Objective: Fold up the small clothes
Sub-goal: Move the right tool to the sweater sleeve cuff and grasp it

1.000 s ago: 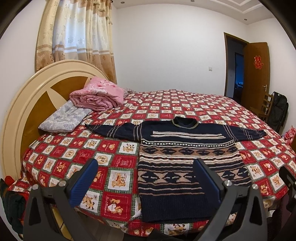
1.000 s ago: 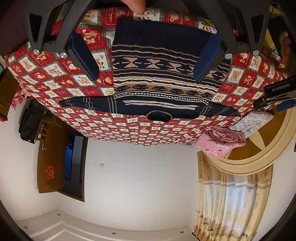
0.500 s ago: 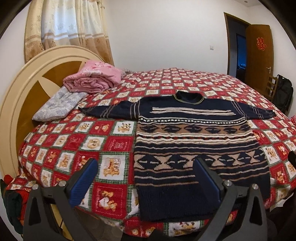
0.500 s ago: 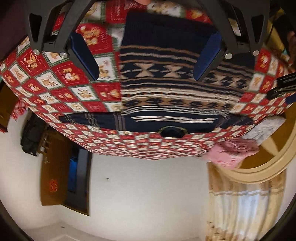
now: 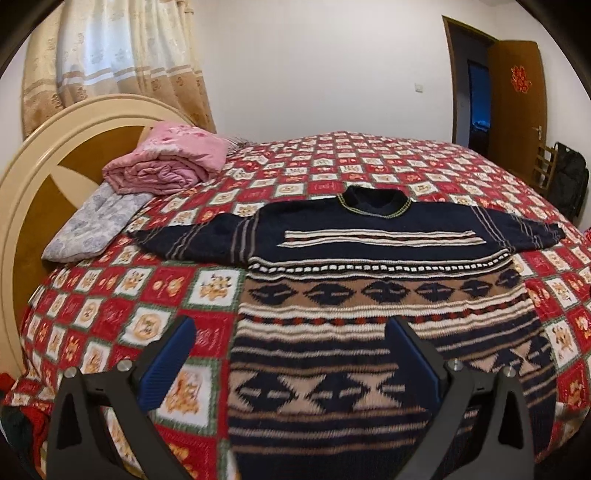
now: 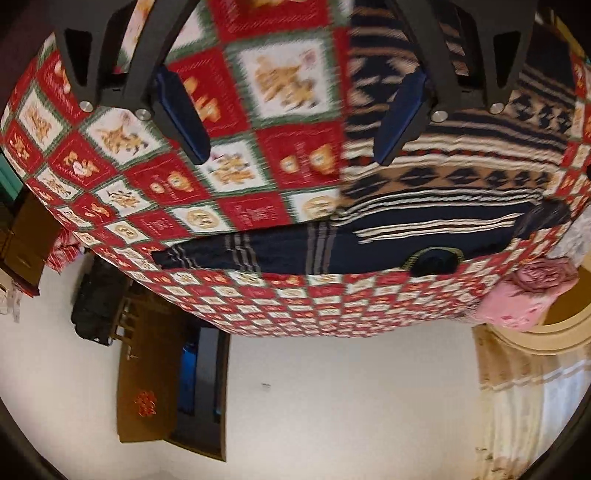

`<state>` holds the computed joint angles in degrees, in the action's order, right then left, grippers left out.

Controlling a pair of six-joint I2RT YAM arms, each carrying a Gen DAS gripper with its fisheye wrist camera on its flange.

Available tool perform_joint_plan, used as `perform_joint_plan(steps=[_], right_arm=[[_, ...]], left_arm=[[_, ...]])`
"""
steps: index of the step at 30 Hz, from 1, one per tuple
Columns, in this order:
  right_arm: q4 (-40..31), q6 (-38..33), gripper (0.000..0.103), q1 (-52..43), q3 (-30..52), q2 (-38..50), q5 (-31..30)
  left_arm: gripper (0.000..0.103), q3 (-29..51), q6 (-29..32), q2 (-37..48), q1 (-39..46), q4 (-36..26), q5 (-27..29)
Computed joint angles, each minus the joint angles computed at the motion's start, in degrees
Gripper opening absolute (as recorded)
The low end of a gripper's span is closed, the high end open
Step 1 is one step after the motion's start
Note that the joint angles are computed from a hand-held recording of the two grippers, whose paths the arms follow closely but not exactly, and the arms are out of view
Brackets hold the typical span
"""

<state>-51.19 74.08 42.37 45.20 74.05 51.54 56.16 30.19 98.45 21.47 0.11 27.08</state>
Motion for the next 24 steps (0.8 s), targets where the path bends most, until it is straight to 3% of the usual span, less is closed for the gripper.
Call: perform_joint_plan(steps=[8,12,19,24], right_arm=[[16.8,-26.3,0.07,-26.9,-8.0,-9.8,-10.1],[26.5,-37.6,0.059,-44.8,-9.5,-10.0,-20.8],[38.8,-44.9,0.044,-70.6,-6.5,0.3,-37.9],[45.8,-45.0,0.043,-80.3,-1.0,12.0,-46.6]], left_arm=[[0.103,4.5,-3.2,6.7,-7.9,4.5,-5.7],[0.103,9.2,-4.8,12.0,-11.2,5.7,-8.7],[0.103,21.8,-8.4,22.9,-15.1,2.6,-14.4],[0.103,29.0,-11.1,28.7,-16.7,0.0,-17.2]])
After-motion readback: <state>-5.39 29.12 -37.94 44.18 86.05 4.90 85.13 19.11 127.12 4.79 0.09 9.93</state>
